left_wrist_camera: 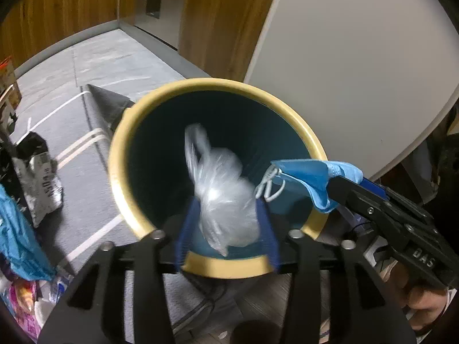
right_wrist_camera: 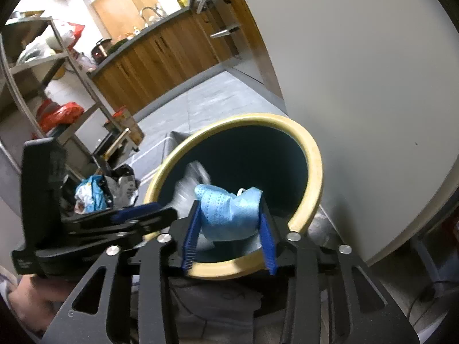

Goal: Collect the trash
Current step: 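Carry both items over the yellow-rimmed bin and open both grippers to drop them, then lower the left gripper to the pile and grasp the white tissue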

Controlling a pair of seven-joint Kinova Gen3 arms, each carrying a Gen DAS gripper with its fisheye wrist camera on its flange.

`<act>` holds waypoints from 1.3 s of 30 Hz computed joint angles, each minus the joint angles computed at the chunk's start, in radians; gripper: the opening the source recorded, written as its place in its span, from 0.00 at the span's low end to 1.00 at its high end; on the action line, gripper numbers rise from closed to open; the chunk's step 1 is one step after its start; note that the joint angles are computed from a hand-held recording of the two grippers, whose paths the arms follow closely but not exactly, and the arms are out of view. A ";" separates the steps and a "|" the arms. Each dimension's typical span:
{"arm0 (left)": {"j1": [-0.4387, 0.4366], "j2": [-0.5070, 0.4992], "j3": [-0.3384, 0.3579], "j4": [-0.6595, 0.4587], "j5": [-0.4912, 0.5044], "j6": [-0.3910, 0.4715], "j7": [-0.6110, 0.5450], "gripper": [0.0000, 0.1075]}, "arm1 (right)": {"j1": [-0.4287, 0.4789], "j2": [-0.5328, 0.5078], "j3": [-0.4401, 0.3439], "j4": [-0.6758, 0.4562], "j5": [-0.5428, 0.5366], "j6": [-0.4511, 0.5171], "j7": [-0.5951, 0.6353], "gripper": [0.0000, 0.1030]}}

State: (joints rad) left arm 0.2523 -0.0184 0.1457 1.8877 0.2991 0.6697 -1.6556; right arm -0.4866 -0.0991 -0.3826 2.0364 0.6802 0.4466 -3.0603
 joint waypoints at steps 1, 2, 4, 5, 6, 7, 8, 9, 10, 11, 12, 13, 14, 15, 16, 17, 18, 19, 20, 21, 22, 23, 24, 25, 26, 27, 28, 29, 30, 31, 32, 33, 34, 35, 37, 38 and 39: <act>-0.003 -0.012 -0.003 0.009 0.002 -0.007 0.000 0.52 | 0.000 -0.002 0.000 0.003 -0.002 0.000 -0.002 0.43; -0.002 -0.027 -0.004 0.019 -0.001 -0.009 0.005 0.52 | 0.000 0.000 -0.001 0.000 -0.001 0.004 -0.003 0.45; -0.004 -0.045 -0.012 0.026 0.015 -0.005 -0.005 0.52 | -0.001 0.000 -0.007 0.001 0.012 0.009 -0.019 0.47; -0.007 -0.047 -0.018 0.025 0.023 -0.004 -0.016 0.52 | -0.002 0.000 -0.007 0.001 0.014 0.008 -0.022 0.48; -0.009 -0.057 -0.023 0.031 0.031 -0.005 -0.024 0.52 | -0.002 0.000 -0.008 0.001 0.019 0.009 -0.028 0.50; -0.010 -0.071 -0.026 0.038 0.037 -0.006 -0.029 0.52 | -0.003 0.000 -0.009 0.002 0.026 0.008 -0.036 0.51; -0.011 -0.081 -0.026 0.042 0.034 -0.008 -0.025 0.52 | -0.004 0.000 -0.010 0.004 0.030 0.007 -0.040 0.52; -0.012 -0.090 -0.031 0.048 0.037 -0.010 -0.033 0.53 | -0.005 0.002 -0.010 0.001 0.034 0.009 -0.042 0.55; -0.014 -0.109 -0.030 0.056 0.025 -0.011 -0.027 0.53 | -0.007 0.003 -0.010 0.000 0.038 0.009 -0.042 0.58; -0.016 -0.129 -0.025 0.064 0.007 -0.010 -0.013 0.54 | -0.009 0.004 -0.009 0.001 0.041 0.009 -0.043 0.62; -0.018 -0.140 -0.026 0.067 -0.004 -0.008 -0.008 0.56 | -0.011 0.005 -0.012 0.000 0.051 0.013 -0.052 0.64; -0.021 -0.163 -0.028 0.079 -0.017 -0.009 -0.001 0.57 | -0.015 0.006 -0.014 -0.003 0.057 0.017 -0.055 0.64; -0.022 -0.179 -0.032 0.089 -0.022 -0.010 0.003 0.57 | -0.019 0.008 -0.015 -0.006 0.062 0.020 -0.058 0.65; -0.024 -0.200 -0.043 0.100 -0.022 -0.005 0.000 0.58 | -0.024 0.010 -0.018 -0.010 0.071 0.028 -0.064 0.66; -0.028 -0.219 -0.051 0.111 -0.026 0.001 0.002 0.58 | -0.030 0.011 -0.021 -0.013 0.084 0.033 -0.073 0.67; -0.033 -0.238 -0.053 0.119 -0.036 0.009 0.009 0.58 | -0.037 0.013 -0.023 -0.015 0.096 0.037 -0.081 0.67; -0.043 -0.262 -0.057 0.130 -0.051 0.022 0.016 0.58 | -0.043 0.014 -0.022 -0.017 0.102 0.036 -0.083 0.67; -0.051 -0.284 -0.067 0.142 -0.062 0.031 0.018 0.58 | -0.050 0.016 -0.021 -0.019 0.107 0.036 -0.082 0.67; -0.056 -0.295 -0.084 0.145 -0.064 0.044 0.011 0.58 | -0.057 0.018 -0.023 -0.024 0.115 0.041 -0.083 0.67; -0.063 -0.312 -0.101 0.152 -0.067 0.058 0.004 0.58 | -0.065 0.022 -0.023 -0.028 0.120 0.043 -0.081 0.68; -0.074 -0.330 -0.117 0.163 -0.073 0.069 -0.001 0.58 | -0.074 0.027 -0.023 -0.035 0.124 0.047 -0.078 0.68; -0.083 -0.342 -0.127 0.170 -0.074 0.076 -0.004 0.58 | -0.082 0.029 -0.018 -0.040 0.120 0.045 -0.070 0.68; -0.091 -0.353 -0.144 0.178 -0.073 0.086 -0.012 0.58 | -0.090 0.033 -0.015 -0.045 0.115 0.044 -0.061 0.68; -0.095 -0.363 -0.155 0.186 -0.070 0.095 -0.020 0.58 | -0.099 0.037 -0.012 -0.052 0.110 0.044 -0.050 0.68; -0.100 -0.372 -0.171 0.196 -0.069 0.104 -0.033 0.58 | -0.107 0.041 -0.011 -0.058 0.109 0.047 -0.043 0.69; -0.108 -0.382 -0.177 0.205 -0.072 0.111 -0.041 0.58 | -0.117 0.047 -0.012 -0.068 0.106 0.053 -0.034 0.69; -0.115 -0.396 -0.180 0.215 -0.075 0.120 -0.047 0.58 | -0.127 0.048 -0.010 -0.072 0.106 0.056 -0.032 0.69; -0.116 -0.397 -0.191 0.222 -0.072 0.120 -0.063 0.58 | -0.136 0.054 -0.009 -0.080 0.103 0.059 -0.026 0.69; -0.116 -0.399 -0.203 0.234 -0.070 0.115 -0.084 0.58 | -0.145 0.056 -0.008 -0.084 0.103 0.063 -0.026 0.69; -0.119 -0.397 -0.214 0.244 -0.071 0.107 -0.106 0.58 | -0.155 0.061 -0.009 -0.093 0.103 0.071 -0.022 0.69; -0.123 -0.395 -0.220 0.254 -0.075 0.102 -0.125 0.58 | -0.164 0.063 -0.006 -0.096 0.102 0.074 -0.019 0.69; -0.129 -0.392 -0.214 0.263 -0.077 0.097 -0.133 0.58 | -0.175 0.069 -0.006 -0.106 0.098 0.082 -0.009 0.69; -0.127 -0.376 -0.226 0.268 -0.075 0.099 -0.156 0.58 | -0.183 0.073 -0.002 -0.113 0.093 0.086 -0.001 0.69; -0.133 -0.370 -0.219 0.277 -0.071 0.094 -0.162 0.58 | -0.192 0.076 0.001 -0.119 0.085 0.089 0.011 0.69; -0.134 -0.352 -0.237 0.289 -0.052 0.095 -0.196 0.58 | -0.208 0.083 0.006 -0.133 0.075 0.100 0.027 0.69; -0.138 -0.343 -0.238 0.298 -0.045 0.091 -0.208 0.58 | -0.215 0.087 0.009 -0.139 0.069 0.102 0.035 0.69; -0.139 -0.334 -0.241 0.302 -0.038 0.087 -0.226 0.58 | -0.222 0.091 0.011 -0.144 0.066 0.106 0.039 0.69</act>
State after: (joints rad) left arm 0.1129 -0.3529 -0.0953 2.1899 0.2613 0.7567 -1.8817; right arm -0.7088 -0.0084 -0.3713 1.8929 0.7457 0.5522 -3.0209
